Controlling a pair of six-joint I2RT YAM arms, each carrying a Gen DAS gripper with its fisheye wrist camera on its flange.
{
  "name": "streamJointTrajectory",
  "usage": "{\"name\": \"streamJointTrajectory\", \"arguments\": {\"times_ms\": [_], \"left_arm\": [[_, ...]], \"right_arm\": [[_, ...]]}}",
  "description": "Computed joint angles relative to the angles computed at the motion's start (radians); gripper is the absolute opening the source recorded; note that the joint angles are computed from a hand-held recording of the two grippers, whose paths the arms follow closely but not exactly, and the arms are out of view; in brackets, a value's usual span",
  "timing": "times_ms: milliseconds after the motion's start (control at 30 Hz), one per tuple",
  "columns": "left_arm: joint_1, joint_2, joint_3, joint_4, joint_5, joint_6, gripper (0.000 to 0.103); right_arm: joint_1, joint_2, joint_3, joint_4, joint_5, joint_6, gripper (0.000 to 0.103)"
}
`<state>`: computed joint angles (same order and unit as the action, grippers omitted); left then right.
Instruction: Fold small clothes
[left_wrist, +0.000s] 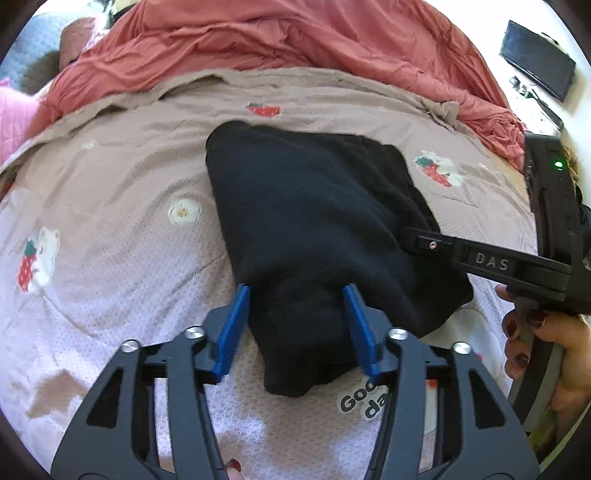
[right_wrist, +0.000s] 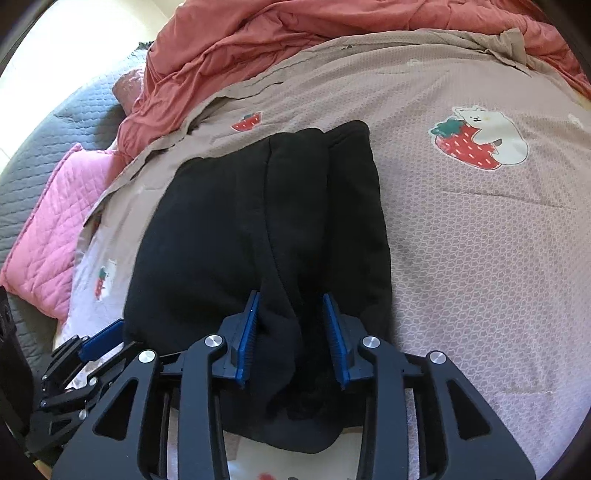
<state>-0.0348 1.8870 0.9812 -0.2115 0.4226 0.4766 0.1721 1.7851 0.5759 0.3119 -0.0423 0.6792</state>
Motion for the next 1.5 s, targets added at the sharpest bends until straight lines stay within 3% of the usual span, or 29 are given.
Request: {"name": "streamJointTrajectory", "arguments": {"times_ms": [300,500,667,800,900,1167,1500], "left_arm": [[0.029,0.016,0.041,-0.069,0.030,-0.001,0.047],[0.039,-0.008,0.038,-0.086,0.022,0.000,0.057],[0.052,-0.058,0.019,-0.089,0.015,0.012,0.071],[0.066,-0.119,-0.008,-0.095,0.014,0.019,0.091],[0.082,-0.167,-0.033,-0.103,0.008,0.040,0.093],[0.125,-0.242,-0.089,-0.133,0.007,0.079,0.093],[0.175,-0.276,-0.132,-0.168,0.032,0.068,0.093]], "right_arm": [[-0.023,-0.036,-0.042,0.043,-0.041,0.025,0.037],[-0.003,-0.110,-0.070,0.055,0.005,0.008,0.041],[0.024,-0.214,-0.120,0.082,0.083,-0.004,0.065],[0.061,-0.322,-0.169,0.072,0.175,-0.015,0.089],[0.116,-0.423,-0.193,0.005,0.263,-0.014,0.097],[0.288,-0.586,-0.196,-0.231,0.468,0.058,0.098],[0.473,-0.578,-0.163,-0.451,0.576,0.183,0.098]]}}
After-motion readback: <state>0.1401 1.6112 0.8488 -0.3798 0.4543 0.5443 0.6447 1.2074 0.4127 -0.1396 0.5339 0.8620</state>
